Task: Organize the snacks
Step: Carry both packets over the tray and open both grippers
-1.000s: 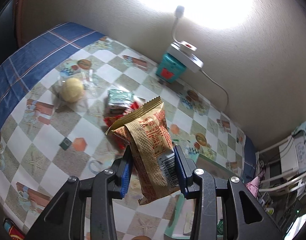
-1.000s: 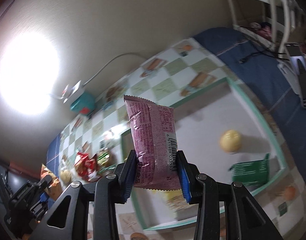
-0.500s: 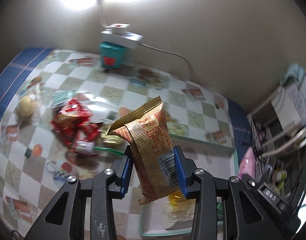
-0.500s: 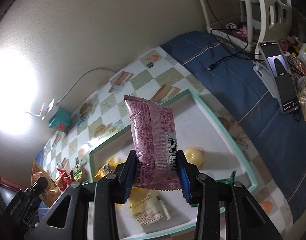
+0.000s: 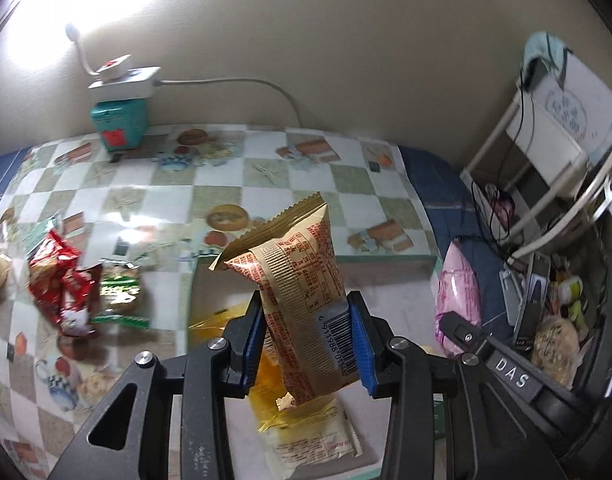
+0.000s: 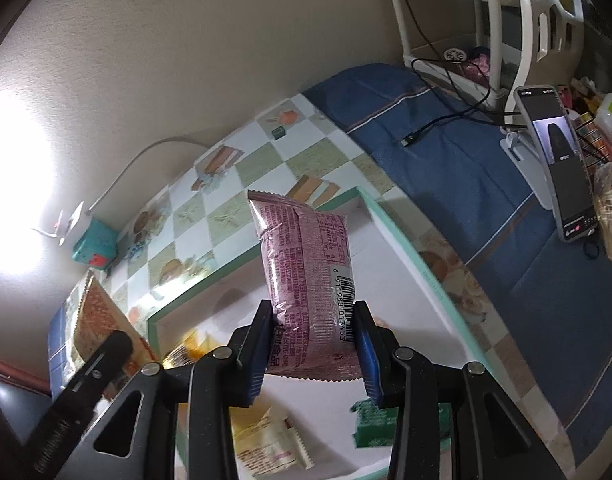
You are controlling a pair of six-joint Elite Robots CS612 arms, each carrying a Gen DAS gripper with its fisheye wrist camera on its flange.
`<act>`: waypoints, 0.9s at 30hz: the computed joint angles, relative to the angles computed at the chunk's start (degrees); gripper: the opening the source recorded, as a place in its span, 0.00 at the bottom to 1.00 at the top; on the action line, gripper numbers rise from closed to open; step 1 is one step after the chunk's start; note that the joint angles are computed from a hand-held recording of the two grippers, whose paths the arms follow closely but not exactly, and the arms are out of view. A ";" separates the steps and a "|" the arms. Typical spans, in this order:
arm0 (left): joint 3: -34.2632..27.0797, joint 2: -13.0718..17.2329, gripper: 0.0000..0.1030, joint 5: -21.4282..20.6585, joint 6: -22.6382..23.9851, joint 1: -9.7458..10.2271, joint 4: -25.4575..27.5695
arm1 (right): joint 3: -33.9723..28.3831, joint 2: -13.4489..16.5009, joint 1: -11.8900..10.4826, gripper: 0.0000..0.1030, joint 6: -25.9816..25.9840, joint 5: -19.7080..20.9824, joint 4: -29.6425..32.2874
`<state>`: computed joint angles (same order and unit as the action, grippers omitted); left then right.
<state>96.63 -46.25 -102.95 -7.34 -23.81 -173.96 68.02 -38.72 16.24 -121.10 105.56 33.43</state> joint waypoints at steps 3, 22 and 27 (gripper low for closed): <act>-0.57 0.86 0.40 0.68 1.37 -0.71 0.19 | -0.39 0.58 -0.34 0.41 0.30 1.14 1.25; -3.45 4.46 0.40 0.98 2.78 -1.83 1.81 | -7.04 6.49 -1.30 0.41 -3.53 3.29 8.08; -3.95 4.61 0.45 0.17 2.85 -1.84 3.60 | -7.73 6.99 -1.24 0.43 -3.91 3.32 9.02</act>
<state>92.69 -41.64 -102.77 -4.49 -25.65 -170.36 60.28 -31.73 15.00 -125.01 108.87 42.45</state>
